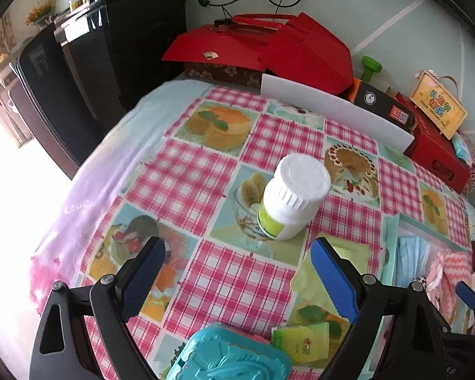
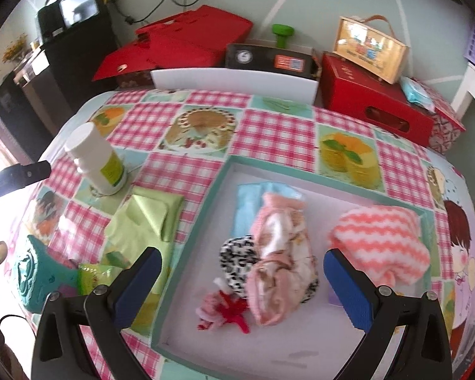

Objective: Organize soft objects
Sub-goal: 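Move both grippers back to the pile, right gripper toward the light green cloth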

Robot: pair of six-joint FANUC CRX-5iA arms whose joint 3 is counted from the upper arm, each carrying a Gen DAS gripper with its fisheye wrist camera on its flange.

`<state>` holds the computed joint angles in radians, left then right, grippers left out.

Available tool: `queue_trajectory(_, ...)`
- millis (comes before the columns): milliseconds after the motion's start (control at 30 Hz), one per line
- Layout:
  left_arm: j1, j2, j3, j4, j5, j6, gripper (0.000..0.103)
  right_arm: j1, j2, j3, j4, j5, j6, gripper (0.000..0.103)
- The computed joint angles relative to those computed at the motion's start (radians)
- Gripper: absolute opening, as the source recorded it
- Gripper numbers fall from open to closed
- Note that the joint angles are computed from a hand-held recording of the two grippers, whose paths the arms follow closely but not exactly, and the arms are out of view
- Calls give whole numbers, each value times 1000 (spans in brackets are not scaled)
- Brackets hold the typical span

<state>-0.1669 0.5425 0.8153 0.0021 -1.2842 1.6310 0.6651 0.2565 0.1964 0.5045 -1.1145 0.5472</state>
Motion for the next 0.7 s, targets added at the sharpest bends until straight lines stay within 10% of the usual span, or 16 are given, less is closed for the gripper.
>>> queue_trajectory(700, 15, 41, 33, 31, -85, 18, 93, 15, 97, 93, -132, 134, 253, 103)
